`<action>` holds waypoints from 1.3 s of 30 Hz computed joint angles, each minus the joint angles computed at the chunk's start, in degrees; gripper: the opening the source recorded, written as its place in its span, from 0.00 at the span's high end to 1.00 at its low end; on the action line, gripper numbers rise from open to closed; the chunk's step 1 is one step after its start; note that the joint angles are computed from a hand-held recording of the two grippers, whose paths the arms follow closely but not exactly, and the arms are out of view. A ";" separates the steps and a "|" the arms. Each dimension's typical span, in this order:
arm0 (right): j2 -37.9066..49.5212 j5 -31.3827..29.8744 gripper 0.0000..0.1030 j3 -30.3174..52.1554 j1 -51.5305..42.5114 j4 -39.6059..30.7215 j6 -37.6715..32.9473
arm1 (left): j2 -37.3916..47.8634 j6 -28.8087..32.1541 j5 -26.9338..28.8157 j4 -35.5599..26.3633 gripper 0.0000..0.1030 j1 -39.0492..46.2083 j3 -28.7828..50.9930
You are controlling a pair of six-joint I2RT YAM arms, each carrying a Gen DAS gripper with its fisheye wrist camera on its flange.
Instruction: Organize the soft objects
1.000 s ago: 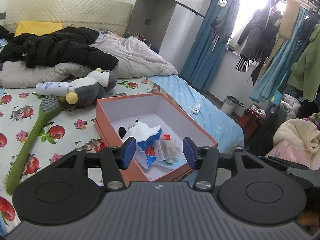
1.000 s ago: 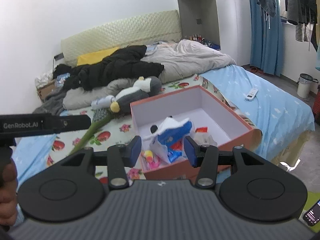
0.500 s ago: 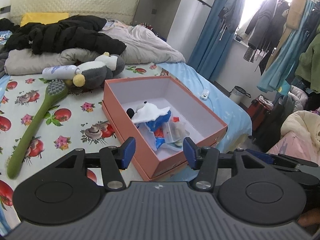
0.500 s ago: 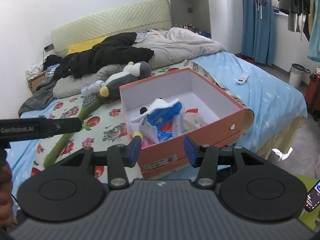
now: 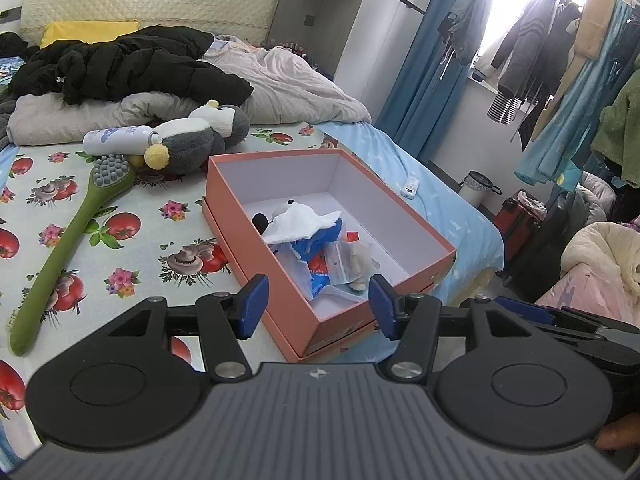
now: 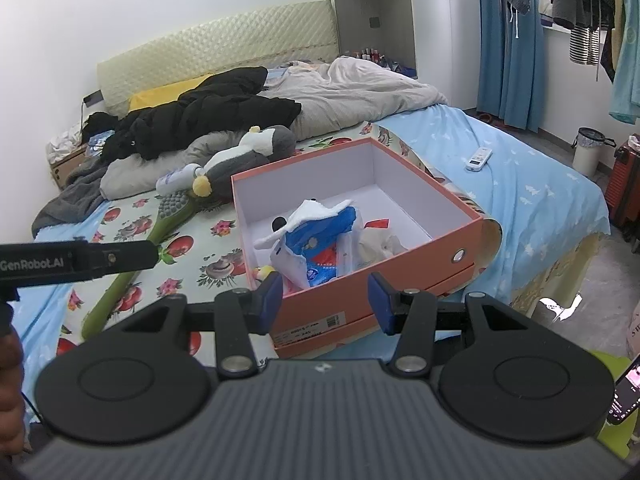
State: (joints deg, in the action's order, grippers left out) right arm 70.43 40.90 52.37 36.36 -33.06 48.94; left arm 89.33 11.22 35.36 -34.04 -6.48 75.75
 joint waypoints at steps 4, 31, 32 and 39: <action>-0.18 -0.07 0.51 0.03 -0.01 0.15 -0.19 | 0.09 -0.27 -0.09 0.11 0.40 -0.11 -0.02; -0.80 2.21 0.03 -0.79 -2.85 0.37 -0.83 | 0.59 -2.59 -3.10 2.69 0.00 -1.38 0.38; -0.70 2.15 0.03 -0.60 -2.86 0.28 -1.03 | 0.55 -2.39 -3.36 2.54 0.00 -1.44 0.49; -0.41 1.69 0.03 -0.31 -2.82 0.19 -0.79 | -0.02 -1.93 -5.63 1.71 0.00 -2.29 0.66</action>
State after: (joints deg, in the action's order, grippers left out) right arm 70.03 42.59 52.06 33.55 -32.87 48.15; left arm 89.31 9.29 29.72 -32.33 -8.77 76.42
